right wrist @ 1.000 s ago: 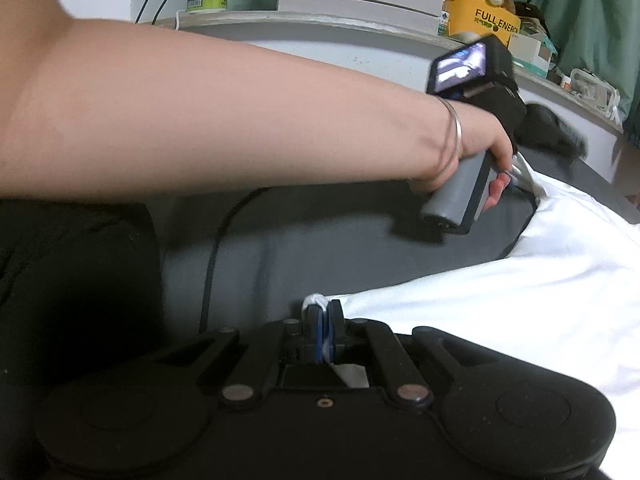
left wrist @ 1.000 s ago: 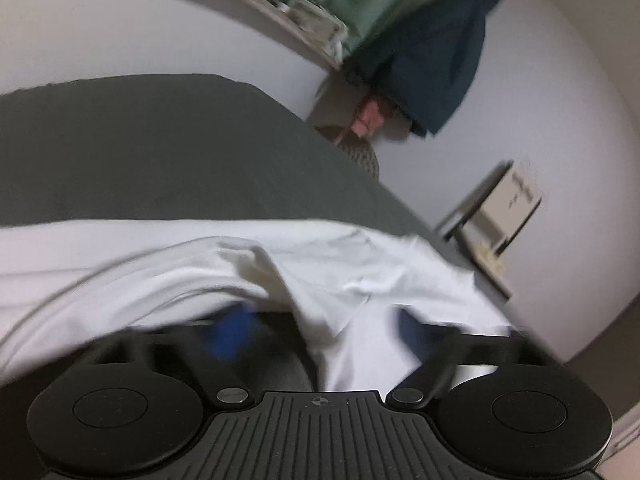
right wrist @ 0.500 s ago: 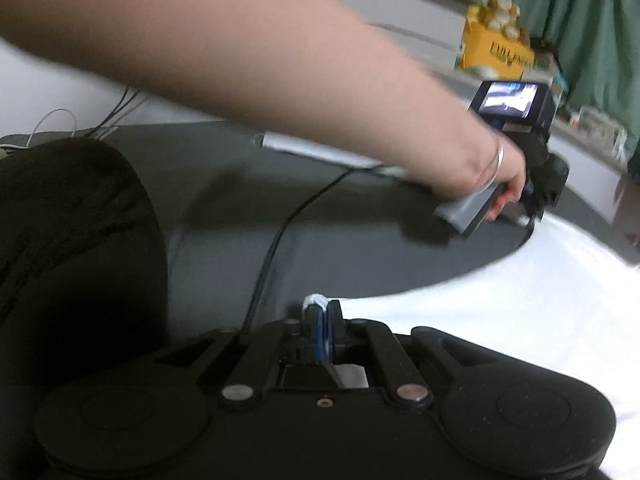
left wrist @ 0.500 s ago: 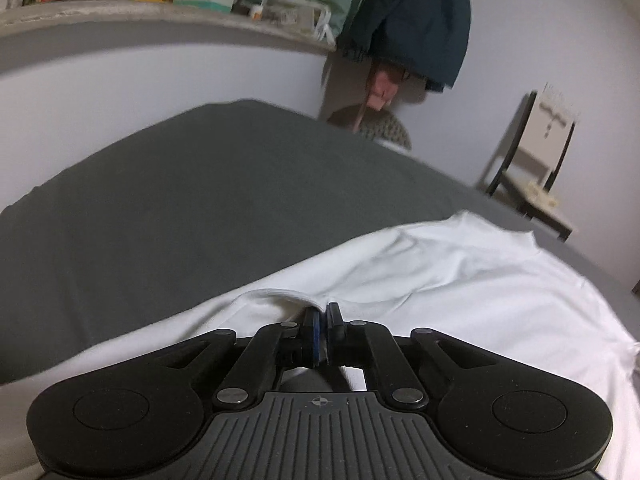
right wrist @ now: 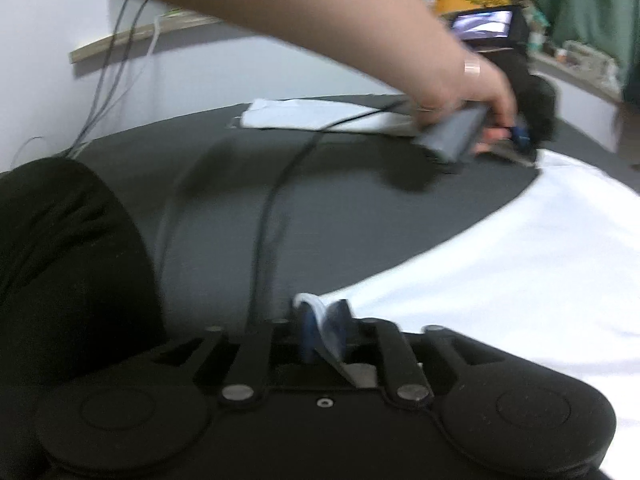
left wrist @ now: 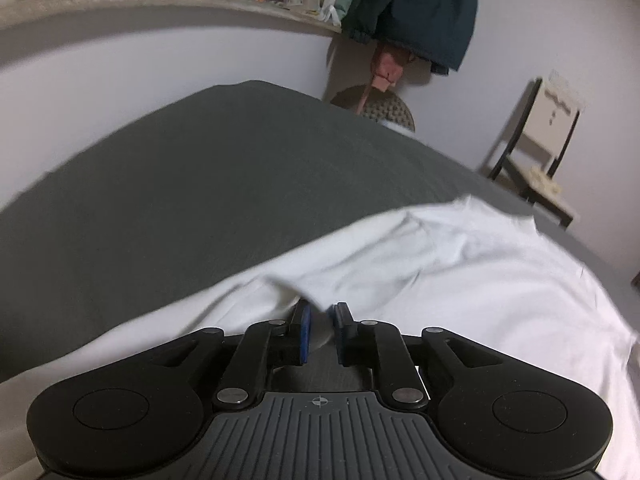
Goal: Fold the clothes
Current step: 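Open both grippers and lift them away from the flattened shirt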
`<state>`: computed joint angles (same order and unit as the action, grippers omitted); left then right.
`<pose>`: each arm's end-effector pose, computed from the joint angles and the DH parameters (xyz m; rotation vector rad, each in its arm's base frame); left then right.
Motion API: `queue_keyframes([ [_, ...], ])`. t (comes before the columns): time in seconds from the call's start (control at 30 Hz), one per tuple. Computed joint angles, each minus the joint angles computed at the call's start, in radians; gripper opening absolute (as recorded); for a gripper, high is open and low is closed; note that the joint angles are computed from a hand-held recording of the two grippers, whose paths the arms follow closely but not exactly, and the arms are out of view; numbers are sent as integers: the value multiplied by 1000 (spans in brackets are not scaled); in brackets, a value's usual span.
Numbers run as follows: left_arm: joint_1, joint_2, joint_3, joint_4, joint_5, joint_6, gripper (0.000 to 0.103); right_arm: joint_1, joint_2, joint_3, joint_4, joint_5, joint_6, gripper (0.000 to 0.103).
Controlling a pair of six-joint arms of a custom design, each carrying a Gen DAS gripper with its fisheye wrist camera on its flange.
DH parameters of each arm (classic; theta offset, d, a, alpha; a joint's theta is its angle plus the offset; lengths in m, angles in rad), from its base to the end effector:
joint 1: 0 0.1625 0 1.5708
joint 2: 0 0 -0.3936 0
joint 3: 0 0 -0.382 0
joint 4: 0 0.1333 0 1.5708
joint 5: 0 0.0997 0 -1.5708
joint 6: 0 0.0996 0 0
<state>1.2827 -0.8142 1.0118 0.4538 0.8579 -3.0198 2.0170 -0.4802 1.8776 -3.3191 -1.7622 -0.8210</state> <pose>0.0072 -0.6741 0.2488 0.0519 2.2926 -1.1824 0.3371 -0.4398 -0.0895 1.6519 -2.3306 0.4464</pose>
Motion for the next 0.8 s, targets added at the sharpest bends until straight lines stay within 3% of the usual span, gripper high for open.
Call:
queue_keyframes([
  [0.03, -11, -25, 45, -9, -23, 3, 25, 7, 5, 6, -38, -20, -4, 48],
  [0.07, -21, -49, 89, -16, -47, 5, 46, 11, 4, 7, -50, -28, -16, 51],
  [0.1, -36, -86, 152, -42, -66, -8, 82, 14, 1, 8, -53, -31, -31, 51],
  [0.13, -52, -126, 219, -71, -84, -27, 97, 20, -1, 10, -61, -43, -41, 52],
  [0.17, -69, -165, 283, -98, -103, -46, 103, 28, -9, 18, -74, -54, -44, 53],
  [0.33, -180, -366, 579, -198, -100, -202, 103, 35, -144, 127, -74, -32, -25, 60],
  [0.47, -292, -426, 683, -151, -117, -240, 103, 4, -315, 236, -83, -75, 16, 64],
  [0.53, -349, -423, 706, -103, -137, -246, 103, -18, -386, 274, -121, -124, 50, 64],
  [0.63, -432, -406, 727, -14, -174, -245, 103, -48, -450, 295, -144, -257, 34, 64],
  [0.73, -490, -400, 765, 10, -223, -201, 103, -65, -468, 296, -151, -418, 25, 64],
  [0.8, -515, -401, 788, 17, -245, -182, 103, -75, -471, 292, -127, -477, 80, 64],
])
